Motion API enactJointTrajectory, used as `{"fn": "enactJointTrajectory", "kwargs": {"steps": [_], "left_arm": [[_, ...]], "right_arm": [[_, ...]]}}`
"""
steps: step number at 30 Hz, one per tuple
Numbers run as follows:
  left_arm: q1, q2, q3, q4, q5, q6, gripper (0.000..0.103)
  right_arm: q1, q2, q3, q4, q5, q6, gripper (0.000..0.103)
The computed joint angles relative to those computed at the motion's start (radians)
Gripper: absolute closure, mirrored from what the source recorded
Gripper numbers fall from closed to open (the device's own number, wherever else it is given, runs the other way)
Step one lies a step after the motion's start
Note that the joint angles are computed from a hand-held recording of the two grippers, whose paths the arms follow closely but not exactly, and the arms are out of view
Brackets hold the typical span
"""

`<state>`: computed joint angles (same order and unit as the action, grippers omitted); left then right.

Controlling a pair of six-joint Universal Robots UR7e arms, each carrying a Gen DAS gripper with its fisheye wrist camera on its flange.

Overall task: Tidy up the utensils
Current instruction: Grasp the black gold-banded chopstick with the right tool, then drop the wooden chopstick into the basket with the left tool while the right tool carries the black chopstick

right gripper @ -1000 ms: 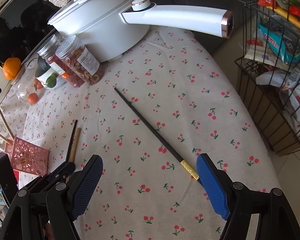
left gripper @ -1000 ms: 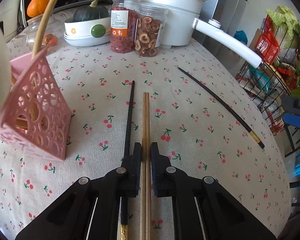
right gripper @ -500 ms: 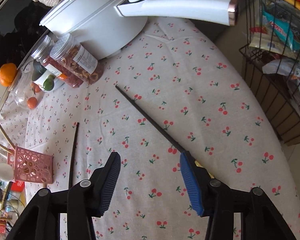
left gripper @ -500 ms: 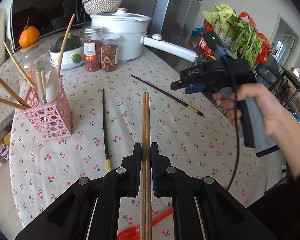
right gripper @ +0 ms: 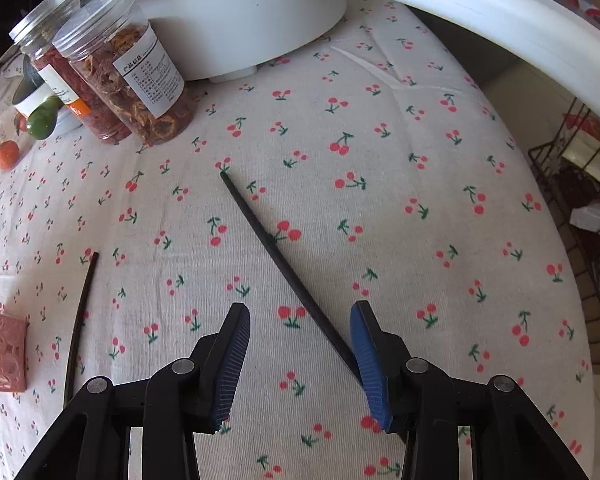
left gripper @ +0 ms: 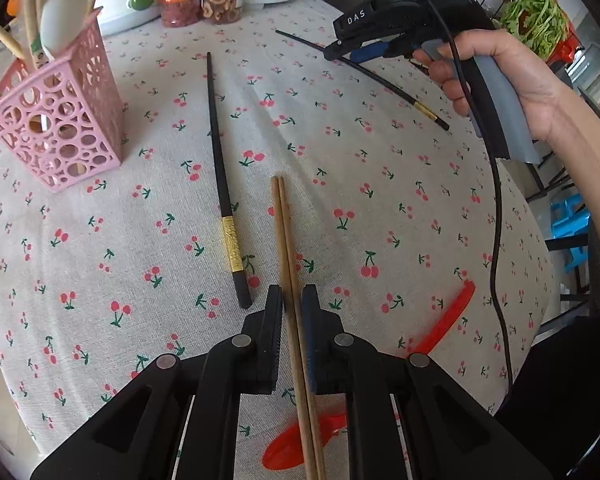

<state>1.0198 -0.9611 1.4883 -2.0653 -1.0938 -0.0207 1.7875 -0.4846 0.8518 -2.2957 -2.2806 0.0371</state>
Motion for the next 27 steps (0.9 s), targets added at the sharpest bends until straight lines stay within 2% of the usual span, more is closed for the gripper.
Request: {"fn": "enactJointTrajectory", "kwargs": {"steps": [2,4,5,7,9,10,12,14,16,17,20,21,22,23,25,27], "left_arm": [[0.000,0.024,-0.027,0.018,0.012,0.001,0.089],[0.000,0.050,-0.064,0.035,0.018,-0.007,0.089],[0.001,0.060,-0.081,0.046,0.017,-0.017,0.089],[0.005,0.082,-0.120,0.081,0.015,-0.040,0.089],[0.006,0.105,-0.163,0.126,0.014,-0.064,0.089],[0.007,0.115,-0.181,0.143,0.014,-0.074,0.089],[0.008,0.132,-0.210,0.165,0.014,-0.090,0.089],[0.006,0.147,-0.229,0.180,0.021,-0.090,0.089],[0.007,0.165,-0.251,0.189,0.030,-0.083,0.089],[0.003,0.161,-0.240,0.181,0.034,-0.079,0.089],[-0.007,0.159,-0.215,0.146,0.061,-0.059,0.094],[-0.008,0.154,-0.203,0.127,0.064,-0.056,0.095],[-0.011,0.151,-0.188,0.108,0.061,-0.055,0.095],[-0.012,0.138,-0.170,0.093,0.050,-0.051,0.095],[-0.021,0.105,-0.127,0.055,0.038,-0.037,0.095],[-0.038,0.068,-0.084,0.002,0.030,-0.011,0.095]], "right_arm": [[-0.001,0.021,-0.029,0.039,-0.013,-0.017,0.066],[0.003,0.025,-0.026,0.050,-0.042,-0.056,0.087],[0.005,0.020,-0.025,0.079,-0.049,-0.064,0.088],[0.005,0.000,-0.036,0.209,-0.036,-0.011,0.095],[-0.008,-0.041,-0.020,0.311,0.047,0.077,0.097],[-0.014,-0.062,0.005,0.321,0.074,0.106,0.097],[-0.017,-0.081,0.036,0.293,0.069,0.120,0.096],[-0.022,-0.088,0.051,0.254,0.078,0.130,0.091],[-0.023,-0.088,0.055,0.214,0.089,0.119,0.078],[-0.021,-0.082,0.058,0.183,0.080,0.100,0.076],[0.006,-0.039,0.059,0.073,-0.035,-0.002,0.076],[0.018,-0.017,0.049,0.058,-0.088,-0.056,0.076],[0.025,-0.012,0.062,0.024,-0.105,-0.108,0.087],[0.025,-0.022,0.081,0.015,-0.080,-0.126,0.099],[0.032,-0.043,0.124,-0.005,-0.085,-0.132,0.098],[0.041,-0.073,0.182,-0.073,-0.078,-0.146,0.098]]}}
